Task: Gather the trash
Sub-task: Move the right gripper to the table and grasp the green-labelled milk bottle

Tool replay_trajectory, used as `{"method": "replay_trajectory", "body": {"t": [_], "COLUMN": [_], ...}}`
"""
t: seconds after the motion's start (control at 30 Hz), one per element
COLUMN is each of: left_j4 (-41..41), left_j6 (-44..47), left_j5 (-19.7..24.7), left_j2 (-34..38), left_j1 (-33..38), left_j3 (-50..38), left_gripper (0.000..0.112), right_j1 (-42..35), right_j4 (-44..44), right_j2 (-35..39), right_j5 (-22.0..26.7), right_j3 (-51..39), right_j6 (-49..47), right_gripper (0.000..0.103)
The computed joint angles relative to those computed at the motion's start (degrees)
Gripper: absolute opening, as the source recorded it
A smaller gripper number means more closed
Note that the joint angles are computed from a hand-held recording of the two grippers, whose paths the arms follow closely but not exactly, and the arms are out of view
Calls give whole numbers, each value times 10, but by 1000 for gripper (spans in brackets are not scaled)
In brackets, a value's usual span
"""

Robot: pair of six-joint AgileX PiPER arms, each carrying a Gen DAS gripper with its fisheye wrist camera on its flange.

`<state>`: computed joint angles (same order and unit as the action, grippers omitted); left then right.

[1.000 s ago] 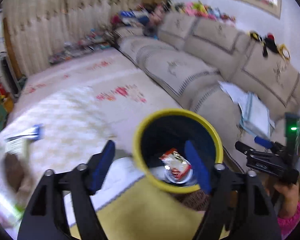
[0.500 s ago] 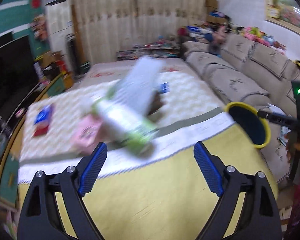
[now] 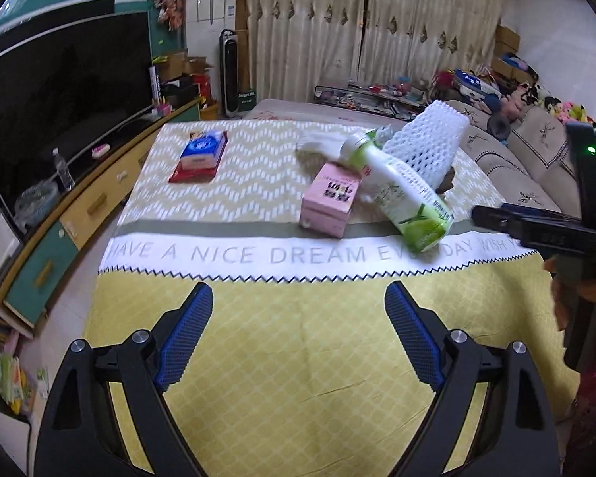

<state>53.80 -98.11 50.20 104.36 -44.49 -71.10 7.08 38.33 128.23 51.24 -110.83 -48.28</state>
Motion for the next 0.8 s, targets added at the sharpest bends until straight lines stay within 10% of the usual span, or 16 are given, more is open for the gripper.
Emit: {"method": "replay_trajectory", "body": {"t": [0.5, 0.67, 0.8], "left_j4": [-22, -22, -24], "left_j6": [9, 9, 7], "left_j5": [-29, -33, -37], "left_j2": [31, 36, 37], "left_j1": [-4, -2, 0], "left_j3": [-32, -35, -34], "left_gripper": [87, 87, 87], "right_j1": [46, 52, 36], "right_j4": [-18, -25, 22], "right_j2": [123, 124, 70], "right_j5": [68, 73, 41], "right_j3": [-151, -155, -67], "right_j6": [22, 23, -30], "right_gripper": [88, 52, 52]}}
